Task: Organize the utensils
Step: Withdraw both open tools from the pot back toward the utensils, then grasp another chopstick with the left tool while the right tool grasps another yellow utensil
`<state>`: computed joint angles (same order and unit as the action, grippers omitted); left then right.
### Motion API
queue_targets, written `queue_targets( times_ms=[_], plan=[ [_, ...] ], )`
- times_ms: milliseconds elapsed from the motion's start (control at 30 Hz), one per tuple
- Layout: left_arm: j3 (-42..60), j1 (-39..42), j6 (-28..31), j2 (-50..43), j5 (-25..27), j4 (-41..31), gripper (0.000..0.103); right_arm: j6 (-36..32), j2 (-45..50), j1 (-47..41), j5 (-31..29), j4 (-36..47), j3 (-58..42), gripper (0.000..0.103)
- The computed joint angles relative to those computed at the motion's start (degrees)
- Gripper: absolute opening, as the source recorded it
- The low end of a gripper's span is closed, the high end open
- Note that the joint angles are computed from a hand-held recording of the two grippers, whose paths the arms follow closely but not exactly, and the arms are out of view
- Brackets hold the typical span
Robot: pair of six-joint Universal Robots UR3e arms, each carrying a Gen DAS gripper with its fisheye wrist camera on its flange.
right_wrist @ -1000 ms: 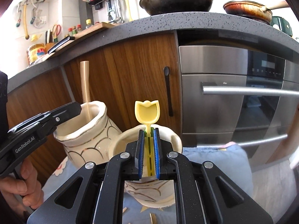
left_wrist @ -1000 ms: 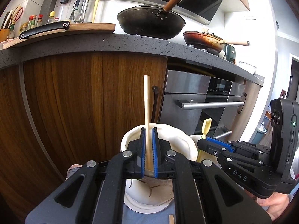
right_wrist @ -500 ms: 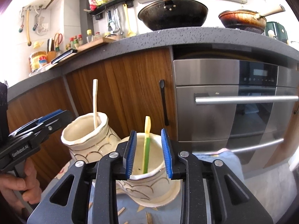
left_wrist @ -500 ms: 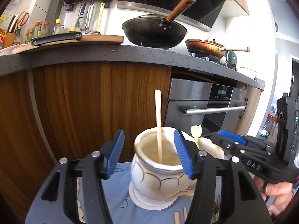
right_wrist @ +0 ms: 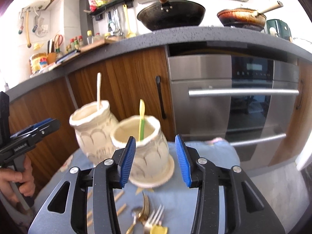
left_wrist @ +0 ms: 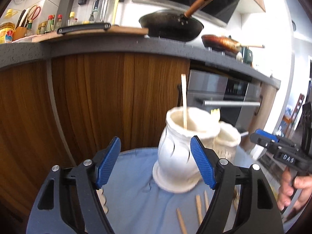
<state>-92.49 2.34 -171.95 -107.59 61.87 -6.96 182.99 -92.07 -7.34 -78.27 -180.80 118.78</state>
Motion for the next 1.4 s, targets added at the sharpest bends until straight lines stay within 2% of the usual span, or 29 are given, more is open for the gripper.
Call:
queue_targets(
  times_ms=[200,500,600,833,933,1167,1233,1400],
  plan=[
    [-10.34,0.16,4.91,4.69,0.86,-0.35,0.073,-0.83,-4.28,-0.55,-0.03,2.12,6.74,0.044],
    [-23.42,0.46,8.83,9.65,0.91,-0.19,0.073,-2.45,-12.25,-1.16,-0.48,6.83,17.13,0.044],
    [-25.39,0.0,10.35,10.92,1.03,-1.06,0.072,-2.94,-15.09,-1.55,-0.29,9.07,19.76,0.044],
    [-28.52,-0.75,12.82,12.56,0.91,-3.09,0.058,-3.56,-19.84,-1.14,-0.67,12.65,23.33,0.044],
    [-29.15,-0.93,13.64,12.93,1.31,-3.67,0.056,-3.77,-20.67,-0.57,-0.66,13.67,23.8,0.044],
    [-29.12,-2.0,14.65,11.46,3.24,-3.68,0.053,-4.19,-18.52,1.64,-2.1,14.05,23.17,0.044],
    [-28.86,-2.55,14.99,10.72,3.9,-3.69,0.046,-4.34,-17.56,2.32,-2.73,13.8,22.89,0.042],
    [-29.36,-3.43,14.98,10.07,5.31,-1.92,0.042,-4.09,-15.39,4.38,-5.35,11.74,22.43,0.039]
  ],
)
